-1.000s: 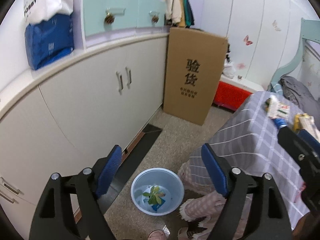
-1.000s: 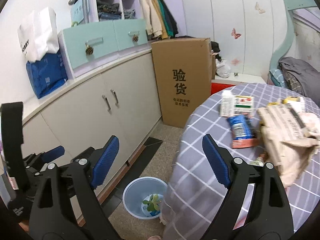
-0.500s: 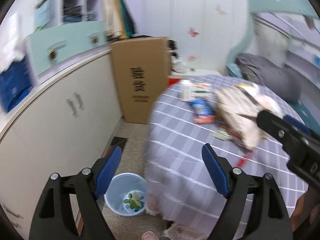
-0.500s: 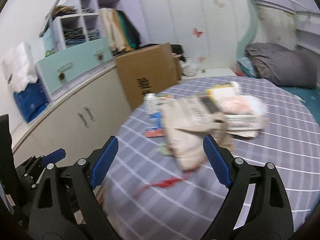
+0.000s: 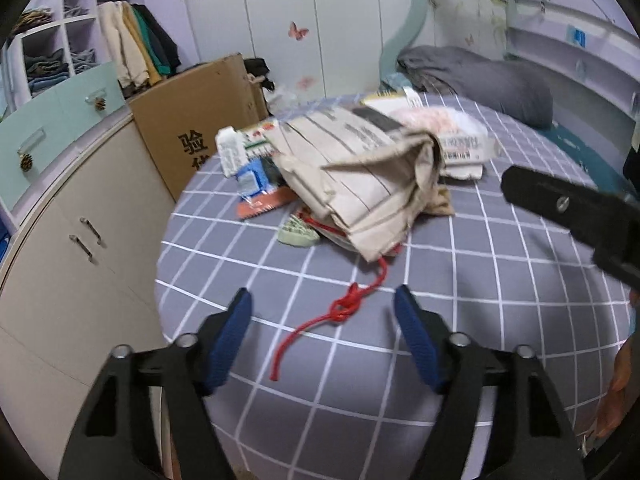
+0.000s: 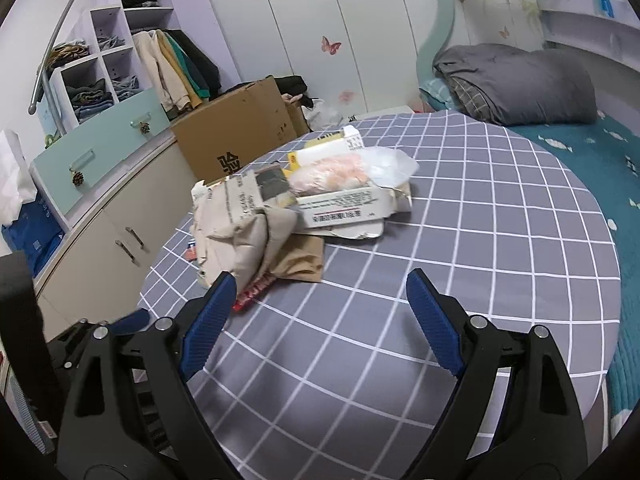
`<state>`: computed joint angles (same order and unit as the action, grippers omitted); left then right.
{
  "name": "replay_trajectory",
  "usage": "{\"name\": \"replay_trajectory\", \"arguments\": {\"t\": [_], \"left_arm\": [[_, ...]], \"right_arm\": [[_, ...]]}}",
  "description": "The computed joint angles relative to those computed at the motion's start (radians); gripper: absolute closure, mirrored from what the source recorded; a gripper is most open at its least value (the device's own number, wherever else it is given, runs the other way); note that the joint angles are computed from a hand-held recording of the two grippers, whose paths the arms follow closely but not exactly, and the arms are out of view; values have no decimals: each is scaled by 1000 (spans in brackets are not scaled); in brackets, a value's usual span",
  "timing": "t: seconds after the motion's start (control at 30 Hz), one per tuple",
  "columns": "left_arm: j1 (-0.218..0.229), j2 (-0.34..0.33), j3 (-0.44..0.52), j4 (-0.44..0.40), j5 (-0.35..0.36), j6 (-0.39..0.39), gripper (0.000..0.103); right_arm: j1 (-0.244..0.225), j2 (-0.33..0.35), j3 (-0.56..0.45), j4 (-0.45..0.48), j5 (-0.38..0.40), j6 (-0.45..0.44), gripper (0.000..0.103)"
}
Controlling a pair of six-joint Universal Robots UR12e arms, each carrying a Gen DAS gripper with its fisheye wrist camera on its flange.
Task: Collect trash
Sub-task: 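Grasp the red string with the left tool while right grasps the newspaper, then drop the string and newspaper into the bin, opening both tools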
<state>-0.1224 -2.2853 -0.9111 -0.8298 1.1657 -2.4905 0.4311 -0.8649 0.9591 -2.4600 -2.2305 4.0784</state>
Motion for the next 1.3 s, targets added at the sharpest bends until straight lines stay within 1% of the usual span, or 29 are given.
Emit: {"name": "replay_trajectory", "arguments": {"t": [0.07, 0.1, 0.13, 0.17, 0.23, 0.3, 0.4, 0.47, 0.57, 0.6, 0.63, 0.7, 0.73, 0.8, 0.83, 0.93, 1.07, 1.1, 1.13, 1.17, 1.2, 1.3], "left_arm": [[-4, -6, 11, -28, 4, 19, 54], [-6, -8, 15, -42, 7, 31, 59], [-6, -7, 14, -54, 4, 43, 75], [-4, -6, 13, -65, -15, 53, 97], [1, -6, 18, -84, -38, 50, 98], [14, -2, 17, -87, -95, 32, 98], [32, 0, 25, -84, -157, -10, 98], [49, 0, 35, -72, -205, -55, 98], [70, -1, 45, -23, -244, -134, 98], [74, -3, 47, -4, -247, -161, 98], [80, -6, 53, 30, -244, -206, 98], [83, -15, 66, 75, -215, -265, 98], [83, -22, 75, 105, -186, -298, 98], [83, -40, 104, 123, -152, -339, 98], [83, -50, 123, 115, -136, -356, 98], [86, -69, 155, 99, -116, -371, 98], [91, -83, 176, 70, -109, -367, 98], [92, -87, 182, 61, -111, -363, 98], [94, -88, 182, 60, -111, -361, 98], [94, -89, 184, 57, -112, -359, 98], [94, -91, 186, 54, -114, -357, 98], [98, -93, 189, 57, -121, -359, 98]], "right_arm": [[-3, -7, 13, -2, 8, 7, 18], [-5, -8, 14, 0, 11, 9, 18], [-6, -10, 16, 2, 14, 12, 18], [-7, -10, 16, 6, 17, 14, 18], [-7, -10, 15, 6, 20, 14, 18], [-8, -6, 7, 7, 25, 6, 18], [-9, 1, -7, 5, 33, -8, 18], [-9, 10, -25, 4, 40, -23, 18], [-14, 24, -48, -8, 69, -35, 18], [-17, 28, -54, -12, 81, -32, 18], [-20, 37, -68, -12, 90, -29, 18], [-25, 51, -89, -12, 103, -20, 18], [-29, 58, -99, -8, 118, -11, 18], [-41, 74, -118, -21, 167, 11, 18], [-43, 80, -127, -24, 174, 14, 18], [-48, 108, -171, -11, 171, 27, 18], [-54, 136, -221, 1, 166, 25, 18], [-55, 144, -239, 26, 163, 26, 23], [-59, 147, -245, 34, 176, 27, 29], [-62, 148, -246, 36, 189, 26, 51], [-63, 149, -247, 40, 190, 24, 59], [-52, 151, -254, 33, 143, 0, 68]]}}
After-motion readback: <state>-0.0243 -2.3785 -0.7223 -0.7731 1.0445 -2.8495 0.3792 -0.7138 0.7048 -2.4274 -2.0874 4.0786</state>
